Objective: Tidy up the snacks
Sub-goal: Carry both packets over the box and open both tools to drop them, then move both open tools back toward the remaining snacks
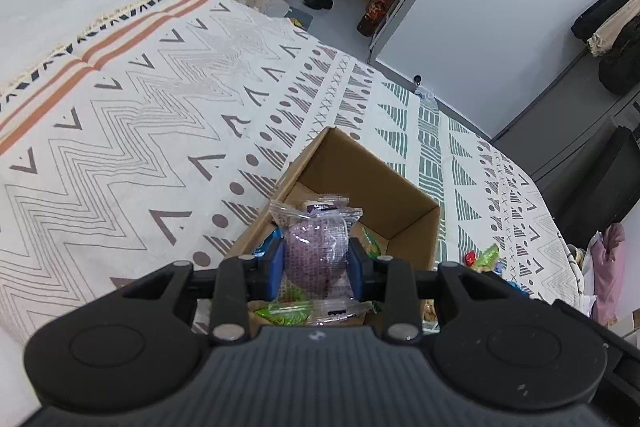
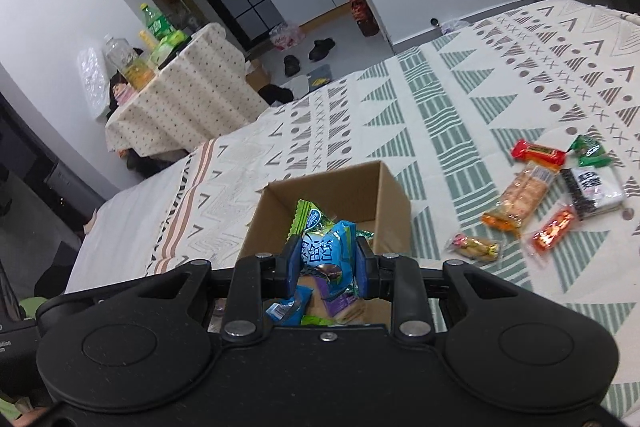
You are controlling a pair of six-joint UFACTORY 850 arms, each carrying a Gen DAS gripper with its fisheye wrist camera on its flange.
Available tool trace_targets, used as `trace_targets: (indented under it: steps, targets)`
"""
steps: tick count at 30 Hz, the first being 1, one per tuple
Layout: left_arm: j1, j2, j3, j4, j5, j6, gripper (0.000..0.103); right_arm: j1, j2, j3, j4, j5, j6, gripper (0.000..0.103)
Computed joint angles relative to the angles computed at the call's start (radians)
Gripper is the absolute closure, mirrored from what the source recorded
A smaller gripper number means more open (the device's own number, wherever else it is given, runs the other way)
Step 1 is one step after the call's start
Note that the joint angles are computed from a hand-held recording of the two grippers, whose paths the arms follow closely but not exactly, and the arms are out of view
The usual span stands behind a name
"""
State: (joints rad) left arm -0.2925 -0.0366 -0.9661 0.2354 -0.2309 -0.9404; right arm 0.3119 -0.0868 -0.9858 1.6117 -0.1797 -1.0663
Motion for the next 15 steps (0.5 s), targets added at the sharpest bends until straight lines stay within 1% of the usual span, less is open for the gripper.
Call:
trace_targets:
  steps: [4, 7, 9, 10, 14, 15]
  targets:
    - [0.004, -0.029, -0.019, -0.131, -0.011, 0.124, 0.071, 0.006, -0.013, -0.015, -0.068, -0.003, 0.065, 0.076]
    - [0.003, -0.039, -0.027, -0.123, -0.026, 0.113, 0.064, 0.007, -0.018, -0.019, -0.078, -0.014, 0.074, 0.076]
    - [0.008, -0.041, -0.032, -0.152, -0.042, 0.129, 0.056, 0.011, -0.022, -0.019, -0.077, -0.018, 0.073, 0.076]
    - [0.01, -0.037, -0.028, -0.145, -0.038, 0.117, 0.054, 0.012, -0.025, -0.021, -0.089, -0.022, 0.086, 0.076]
    - [0.003, -0.019, -0.015, 0.018, -0.043, -0.034, 0.04, 0.022, -0.029, -0.02, -0.142, -0.036, 0.136, 0.075]
    - [0.002, -0.016, -0.014, 0.033, -0.047, -0.049, 0.035, 0.022, -0.029, -0.021, -0.154, -0.044, 0.147, 0.072]
